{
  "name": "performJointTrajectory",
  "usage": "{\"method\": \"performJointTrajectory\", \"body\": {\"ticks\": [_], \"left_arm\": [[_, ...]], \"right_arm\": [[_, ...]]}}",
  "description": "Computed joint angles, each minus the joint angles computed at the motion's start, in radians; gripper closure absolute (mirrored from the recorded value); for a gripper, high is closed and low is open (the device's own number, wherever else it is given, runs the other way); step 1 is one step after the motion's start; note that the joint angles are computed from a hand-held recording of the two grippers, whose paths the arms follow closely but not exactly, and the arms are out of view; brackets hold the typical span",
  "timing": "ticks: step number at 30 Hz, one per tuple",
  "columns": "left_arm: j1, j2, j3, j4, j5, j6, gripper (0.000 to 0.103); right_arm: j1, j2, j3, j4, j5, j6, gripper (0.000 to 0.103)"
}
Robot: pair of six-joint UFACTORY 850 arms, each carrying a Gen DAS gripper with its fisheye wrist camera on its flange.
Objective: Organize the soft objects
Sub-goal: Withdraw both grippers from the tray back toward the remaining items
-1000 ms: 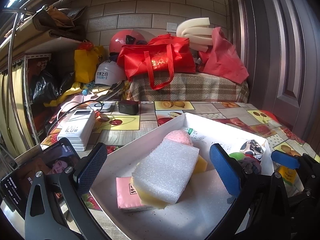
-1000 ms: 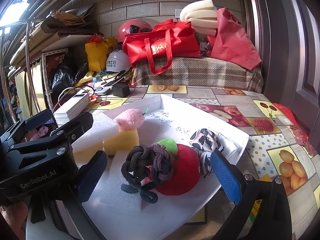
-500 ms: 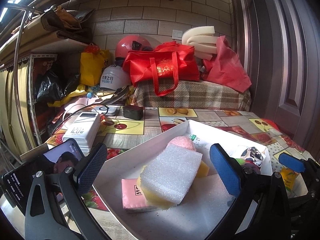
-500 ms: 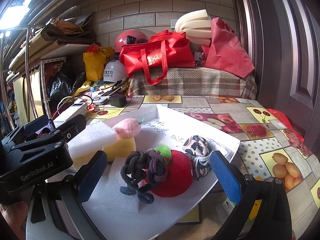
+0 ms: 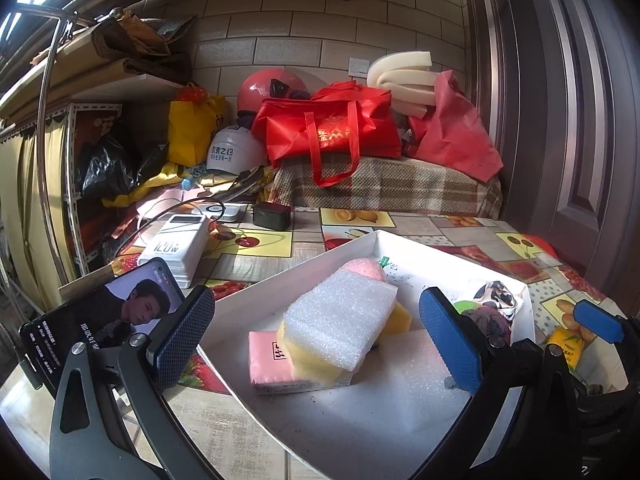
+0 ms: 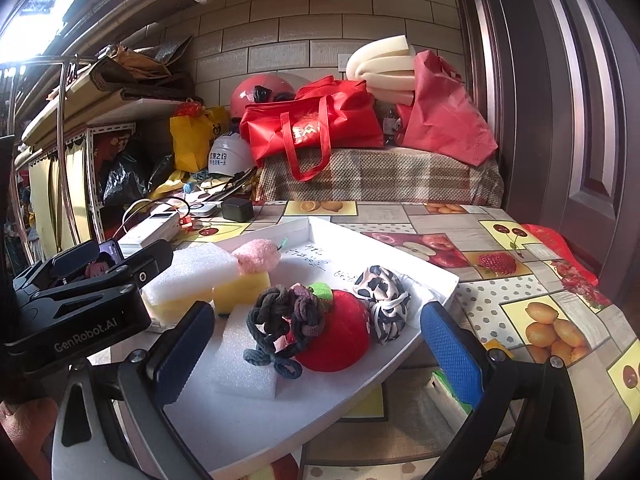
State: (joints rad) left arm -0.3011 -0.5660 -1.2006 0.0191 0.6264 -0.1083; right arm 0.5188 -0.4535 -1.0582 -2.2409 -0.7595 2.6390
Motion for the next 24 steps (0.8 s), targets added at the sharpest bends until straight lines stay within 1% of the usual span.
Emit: {"method": "performJointTrajectory", "body": {"ticks": [4, 7, 9, 12, 14, 15, 16, 18, 20, 22, 24], "left_arm": [[-0.023, 0.026, 0.05, -0.05, 0.048, 0.087, 0.0], [-0.028, 0.041, 0.073, -0.032, 0.048, 0.082, 0.0], [-0.032, 0.05, 0.086, -0.028, 0.05, 0.084, 0.0], [-0.038, 0.065, 0.108, -0.004, 0.054, 0.074, 0.0], [-0.044, 0.074, 0.12, 0.021, 0.054, 0.065, 0.0], [-0.047, 0.079, 0.126, 0.033, 0.054, 0.062, 0.0], [-0.05, 0.084, 0.132, 0.052, 0.05, 0.052, 0.0], [-0.054, 0.093, 0.142, 0.122, 0.039, 0.006, 0.0], [-0.064, 0.102, 0.147, 0.206, 0.024, -0.039, 0.0], [-0.079, 0.109, 0.152, 0.287, 0.008, -0.07, 0.0], [-0.099, 0.115, 0.155, 0.331, -0.012, -0.07, 0.0]], "right_arm": [[0.016, 0.031, 0.046, -0.024, -0.012, 0.002, 0.0], [0.011, 0.061, 0.087, -0.062, 0.002, 0.034, 0.0], [0.005, 0.089, 0.129, -0.095, -0.007, 0.083, 0.0], [0.004, 0.127, 0.178, 0.004, -0.04, 0.036, 0.0], [-0.012, 0.163, 0.226, 0.012, -0.057, 0.058, 0.0], [-0.03, 0.183, 0.247, 0.009, -0.037, 0.063, 0.0], [-0.053, 0.201, 0.262, 0.0, 0.006, 0.06, 0.0], [-0.112, 0.231, 0.28, -0.053, 0.14, 0.063, 0.0], [-0.155, 0.251, 0.294, -0.096, 0.246, 0.062, 0.0], [-0.181, 0.26, 0.301, -0.117, 0.336, 0.03, 0.0], [-0.187, 0.255, 0.295, -0.098, 0.392, -0.026, 0.0]]}}
